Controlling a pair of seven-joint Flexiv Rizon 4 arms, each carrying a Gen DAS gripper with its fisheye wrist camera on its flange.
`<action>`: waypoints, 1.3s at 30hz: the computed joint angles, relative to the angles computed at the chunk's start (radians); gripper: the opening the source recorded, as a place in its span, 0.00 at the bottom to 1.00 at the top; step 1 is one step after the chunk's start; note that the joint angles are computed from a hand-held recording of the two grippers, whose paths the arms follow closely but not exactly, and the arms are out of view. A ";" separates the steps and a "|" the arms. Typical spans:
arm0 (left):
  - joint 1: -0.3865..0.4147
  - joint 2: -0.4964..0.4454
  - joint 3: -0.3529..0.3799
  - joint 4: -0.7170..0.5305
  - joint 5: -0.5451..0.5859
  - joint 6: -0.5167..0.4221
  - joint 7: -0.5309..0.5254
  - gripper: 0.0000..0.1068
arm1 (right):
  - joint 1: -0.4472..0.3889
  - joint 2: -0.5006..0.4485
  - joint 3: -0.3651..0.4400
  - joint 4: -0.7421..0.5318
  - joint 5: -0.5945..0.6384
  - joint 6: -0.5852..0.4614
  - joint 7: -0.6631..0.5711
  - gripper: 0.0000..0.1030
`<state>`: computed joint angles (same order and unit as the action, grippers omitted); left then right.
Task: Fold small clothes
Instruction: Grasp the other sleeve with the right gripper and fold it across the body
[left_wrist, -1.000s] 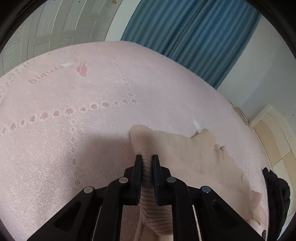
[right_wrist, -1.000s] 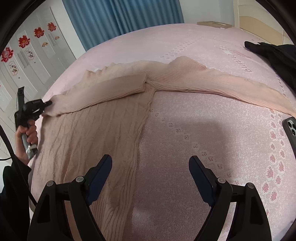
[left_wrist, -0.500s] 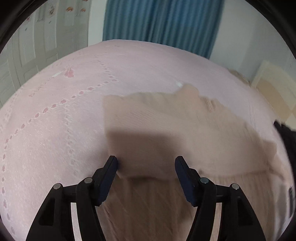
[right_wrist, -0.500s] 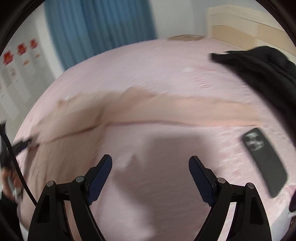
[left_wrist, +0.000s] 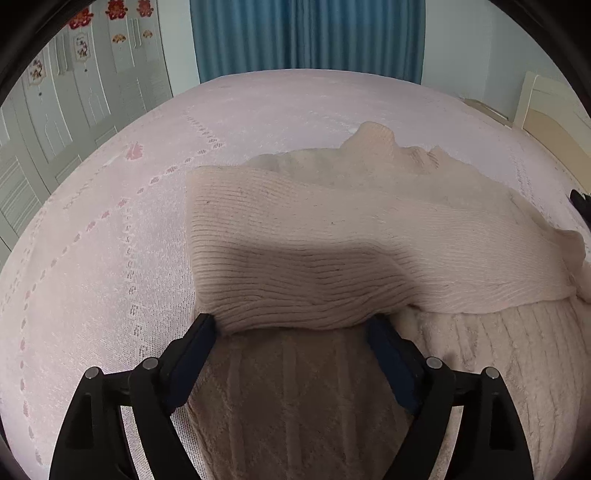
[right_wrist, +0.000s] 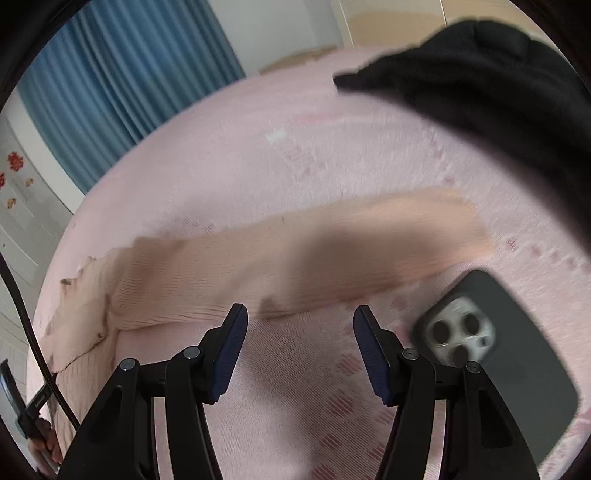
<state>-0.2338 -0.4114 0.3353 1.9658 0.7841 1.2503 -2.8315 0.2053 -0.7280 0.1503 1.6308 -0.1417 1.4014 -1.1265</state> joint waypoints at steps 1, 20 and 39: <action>0.002 -0.001 0.000 0.001 0.000 0.003 -0.001 0.80 | 0.003 -0.014 0.003 -0.019 0.018 -0.019 -0.008 0.58; 0.006 -0.010 0.011 0.007 -0.023 0.042 0.007 0.81 | 0.130 -0.091 -0.306 -0.123 -0.178 -0.047 0.356 0.16; -0.093 0.183 0.233 0.179 0.058 0.230 -0.104 0.81 | 0.500 0.062 -0.536 -0.076 -0.446 0.161 0.375 0.05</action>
<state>-0.3266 -0.2287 0.5686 2.1445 0.8423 1.4799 -2.9352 0.7052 -0.6655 -0.3857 1.5552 -0.5874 1.5628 -0.7518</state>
